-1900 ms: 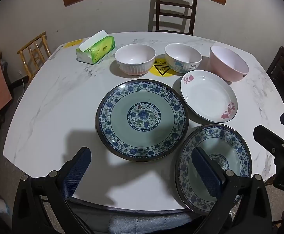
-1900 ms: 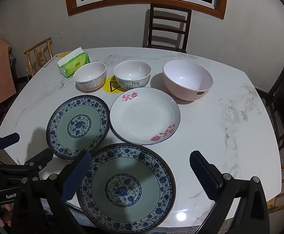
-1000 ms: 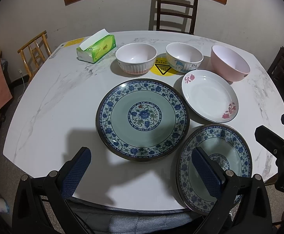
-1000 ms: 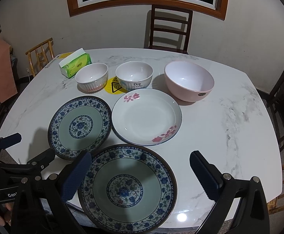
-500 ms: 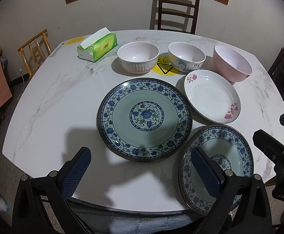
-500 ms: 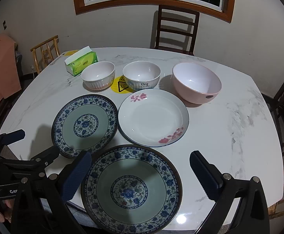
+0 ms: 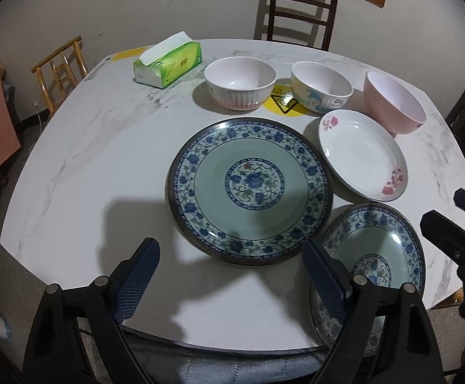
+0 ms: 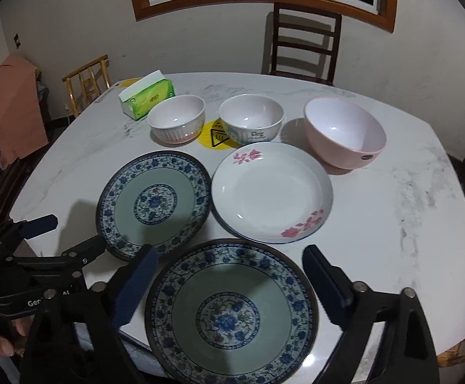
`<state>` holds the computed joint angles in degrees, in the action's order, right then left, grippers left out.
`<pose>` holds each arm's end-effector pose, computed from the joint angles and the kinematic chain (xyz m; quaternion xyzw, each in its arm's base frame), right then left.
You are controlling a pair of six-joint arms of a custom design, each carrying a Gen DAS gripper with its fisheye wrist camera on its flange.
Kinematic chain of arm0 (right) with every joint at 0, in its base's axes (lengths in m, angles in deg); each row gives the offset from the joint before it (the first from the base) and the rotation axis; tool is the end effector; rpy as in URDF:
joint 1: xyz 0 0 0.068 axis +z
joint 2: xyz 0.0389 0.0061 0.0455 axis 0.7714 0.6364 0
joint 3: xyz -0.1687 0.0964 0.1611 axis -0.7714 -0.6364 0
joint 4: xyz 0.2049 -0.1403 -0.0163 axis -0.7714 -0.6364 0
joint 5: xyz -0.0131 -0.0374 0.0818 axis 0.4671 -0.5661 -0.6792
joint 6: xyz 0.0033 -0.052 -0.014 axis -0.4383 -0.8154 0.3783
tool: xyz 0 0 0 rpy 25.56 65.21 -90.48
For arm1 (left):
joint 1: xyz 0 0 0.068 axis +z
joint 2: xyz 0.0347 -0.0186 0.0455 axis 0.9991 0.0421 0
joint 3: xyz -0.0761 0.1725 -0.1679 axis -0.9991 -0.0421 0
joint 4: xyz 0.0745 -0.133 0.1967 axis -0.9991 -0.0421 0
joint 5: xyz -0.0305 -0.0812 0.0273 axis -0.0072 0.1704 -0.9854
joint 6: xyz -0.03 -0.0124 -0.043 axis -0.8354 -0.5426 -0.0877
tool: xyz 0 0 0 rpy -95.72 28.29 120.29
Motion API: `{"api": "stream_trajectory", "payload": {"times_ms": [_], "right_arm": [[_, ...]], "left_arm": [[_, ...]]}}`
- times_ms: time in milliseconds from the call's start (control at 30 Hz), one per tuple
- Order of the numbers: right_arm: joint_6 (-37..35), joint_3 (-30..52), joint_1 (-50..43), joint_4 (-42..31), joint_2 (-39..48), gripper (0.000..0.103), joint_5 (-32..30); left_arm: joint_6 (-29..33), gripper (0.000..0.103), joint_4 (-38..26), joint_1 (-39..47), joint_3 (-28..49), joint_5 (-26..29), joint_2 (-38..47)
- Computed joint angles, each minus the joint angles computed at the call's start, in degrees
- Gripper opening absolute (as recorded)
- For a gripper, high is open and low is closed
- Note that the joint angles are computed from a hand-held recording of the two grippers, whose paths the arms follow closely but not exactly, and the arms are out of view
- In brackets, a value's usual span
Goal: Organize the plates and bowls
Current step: 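Move the left gripper toward the nearest blue-and-white floral plate, then grasp the rim of the blue-and-white floral plate with the left gripper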
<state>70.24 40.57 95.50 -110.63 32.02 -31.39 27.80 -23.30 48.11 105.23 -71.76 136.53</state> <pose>0.1888 0.1656 0.2795 0.0209 0.9284 0.0264 0.3700 0.2345 -0.1829 0.3555 0.0948 0.9648 -0.0267 0.2437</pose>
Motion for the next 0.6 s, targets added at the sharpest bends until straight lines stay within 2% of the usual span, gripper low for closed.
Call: {"api": "stream_trajectory", "payload": {"times_ms": [33, 100, 200, 367, 500, 600], "right_arm": [[-0.56, -0.41, -0.4, 1.14, -0.21, 0.089, -0.88], [-1.49, -0.66, -1.5, 2.05, -0.03, 0.081, -2.62], [-2.86, -1.92, -2.99, 5.42, -0.23, 0.075, -5.53], [-4.39, -2.73, -7.85, 9.29, 0.89, 0.062, -14.83], [-4.92, -1.51, -10.61, 11.25, 4.21, 0.061, -20.02], [-5.34, 0.79, -11.65, 11.37, 8.01, 0.058, -21.35]], "left_arm": [[0.22, 0.088, 0.3, 0.52, -0.28, 0.35, -0.18], [0.9, 0.088, 0.95, 1.89, -0.75, 1.33, -0.51], [1.69, 0.087, 1.9, 4.33, -1.36, 3.38, -0.98], [3.28, 0.083, 3.85, 9.86, -2.66, 8.79, -1.78], [4.43, 0.078, 5.13, 14.44, -3.43, 13.98, -1.47], [4.97, 0.073, 6.43, 17.72, -3.61, 17.81, -0.62]]}}
